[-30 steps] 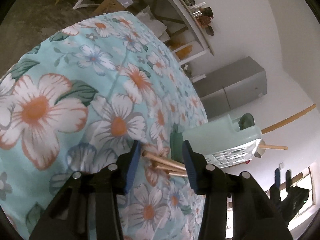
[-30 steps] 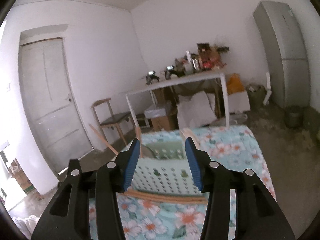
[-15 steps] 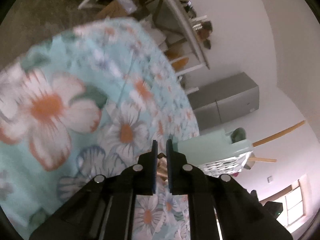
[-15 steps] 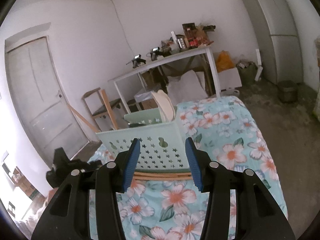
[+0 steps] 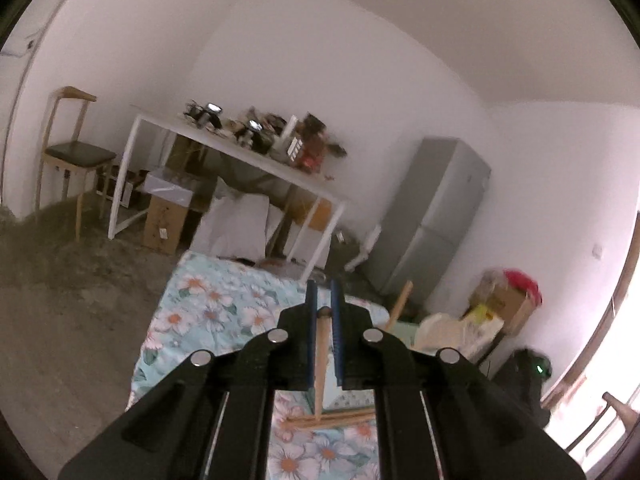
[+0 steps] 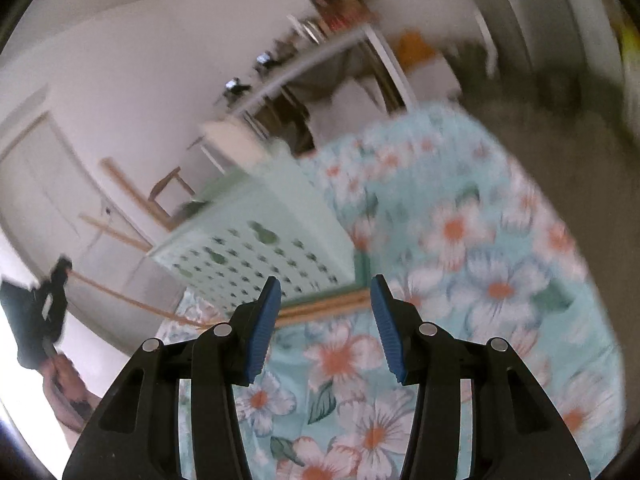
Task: Organize utensils
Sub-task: 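Close the left tool on a wooden chopstick beside the basket and lift it, then grasp a wooden chopstick with the right tool while the left tool holds its chopstick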
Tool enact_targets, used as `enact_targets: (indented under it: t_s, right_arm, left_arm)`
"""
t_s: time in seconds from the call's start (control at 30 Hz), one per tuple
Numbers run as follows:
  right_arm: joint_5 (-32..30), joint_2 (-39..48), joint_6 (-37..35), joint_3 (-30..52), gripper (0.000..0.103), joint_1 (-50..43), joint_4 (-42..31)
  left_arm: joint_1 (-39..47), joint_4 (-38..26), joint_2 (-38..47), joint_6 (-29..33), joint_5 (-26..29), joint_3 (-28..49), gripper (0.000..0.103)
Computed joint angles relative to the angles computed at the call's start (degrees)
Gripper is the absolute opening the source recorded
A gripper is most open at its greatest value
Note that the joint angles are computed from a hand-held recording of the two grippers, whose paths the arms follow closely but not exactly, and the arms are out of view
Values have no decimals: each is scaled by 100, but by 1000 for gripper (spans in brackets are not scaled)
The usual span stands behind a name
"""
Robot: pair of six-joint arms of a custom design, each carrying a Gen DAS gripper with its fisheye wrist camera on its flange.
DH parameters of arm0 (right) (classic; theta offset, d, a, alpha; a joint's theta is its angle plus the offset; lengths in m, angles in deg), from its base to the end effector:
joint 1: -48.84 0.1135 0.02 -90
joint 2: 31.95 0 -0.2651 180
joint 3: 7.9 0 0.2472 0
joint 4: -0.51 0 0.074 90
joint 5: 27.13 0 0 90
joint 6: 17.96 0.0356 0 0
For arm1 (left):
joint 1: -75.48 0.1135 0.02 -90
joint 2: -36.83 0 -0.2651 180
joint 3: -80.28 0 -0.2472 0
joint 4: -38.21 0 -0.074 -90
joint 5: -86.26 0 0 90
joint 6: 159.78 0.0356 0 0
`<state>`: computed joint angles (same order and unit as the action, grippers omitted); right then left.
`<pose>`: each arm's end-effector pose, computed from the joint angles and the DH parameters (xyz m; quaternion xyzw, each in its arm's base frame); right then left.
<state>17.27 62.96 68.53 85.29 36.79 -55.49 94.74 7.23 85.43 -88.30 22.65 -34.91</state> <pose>0.3404 -0.0466 0.2866 -0.0415 0.8911 0.3341 0.3043 0.1793 0.0459 0.3544 -0.1179 0.7748 -0.1770 0.5954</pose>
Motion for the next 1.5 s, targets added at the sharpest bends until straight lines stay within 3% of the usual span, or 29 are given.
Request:
enact_targets:
  t_s: [0.27,0.4,0.53,0.73,0.83,1.0,1.3,1.5]
  right_arm:
    - [-365,1054,397,580,38,-44,-769]
    - [-344,1127,351,551,38,-37,-861]
    - [-494,1325,537,642,37,-18,-902]
    - [-537,1559,1023,760,21,97,-771]
    - [-545,1589,1186,688,16,87,-622]
    - [-777,1639,1382,608,16,-13,-488]
    - [-669,1465,1723,412,19,63,-44]
    - [-831,1430,2084,231,12,-21,189]
  left_arm:
    - [-935,765,-19,-246,-713,-497,6]
    - [-900,275,-343,117,-705,27,6]
    - [-1162,-411,-503,636,-1123,615,6]
    - [-1982,-550,-415,944,-1885,398,6]
    - [-1869,-314,-349,666,-1583,24,6]
    - [-1627,29,-562,496,-1441,-453,7]
    - [-2075,-2,-970,637,-1850,-836,7]
    - [-2055,-44,-1075,620,-1879,-886,7]
